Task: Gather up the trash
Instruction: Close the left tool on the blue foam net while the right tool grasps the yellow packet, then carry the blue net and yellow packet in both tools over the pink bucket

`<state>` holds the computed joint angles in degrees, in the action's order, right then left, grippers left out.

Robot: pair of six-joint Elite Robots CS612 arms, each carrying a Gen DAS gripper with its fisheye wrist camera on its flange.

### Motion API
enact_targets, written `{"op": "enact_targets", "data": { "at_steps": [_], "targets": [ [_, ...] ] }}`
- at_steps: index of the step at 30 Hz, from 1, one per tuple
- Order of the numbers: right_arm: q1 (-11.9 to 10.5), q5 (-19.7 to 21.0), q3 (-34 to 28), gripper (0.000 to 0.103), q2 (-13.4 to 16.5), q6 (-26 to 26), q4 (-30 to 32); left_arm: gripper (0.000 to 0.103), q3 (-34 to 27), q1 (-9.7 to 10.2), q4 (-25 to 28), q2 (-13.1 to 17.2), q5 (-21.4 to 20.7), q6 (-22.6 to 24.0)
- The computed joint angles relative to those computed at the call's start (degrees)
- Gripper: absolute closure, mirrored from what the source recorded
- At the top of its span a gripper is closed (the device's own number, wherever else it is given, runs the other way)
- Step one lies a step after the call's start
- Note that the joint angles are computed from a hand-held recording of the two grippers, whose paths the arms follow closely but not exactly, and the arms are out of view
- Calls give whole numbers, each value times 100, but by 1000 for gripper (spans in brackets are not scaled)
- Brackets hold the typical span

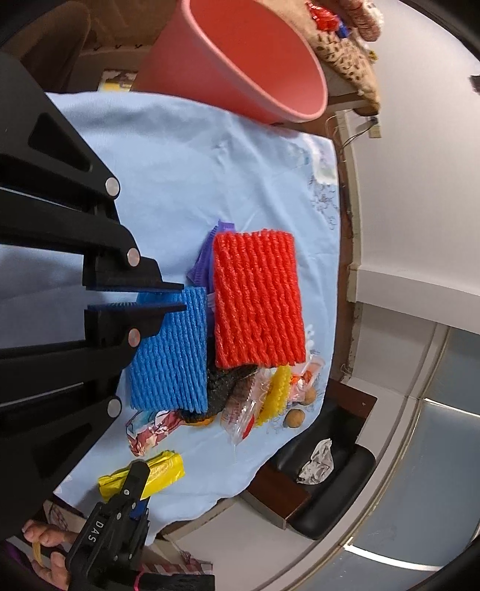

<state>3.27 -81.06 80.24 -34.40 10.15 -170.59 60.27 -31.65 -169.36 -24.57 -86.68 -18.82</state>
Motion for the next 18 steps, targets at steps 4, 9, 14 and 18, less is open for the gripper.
{"op": "enact_targets", "data": {
  "at_steps": [4,9,14,18],
  "targets": [
    [1,-2,-8,86,5,-11,0,99,71,-51,-60,-42,210,91],
    [8,-30,45,87,-19,-7,-93,99,129,-79,-168,-69,306,192],
    [25,-98,97,87,-51,-31,-249,100,181,-92,-259,-102,334,225],
    [50,-178,121,87,-73,-104,-386,100,208,-95,-316,-124,390,223]
  ]
}}
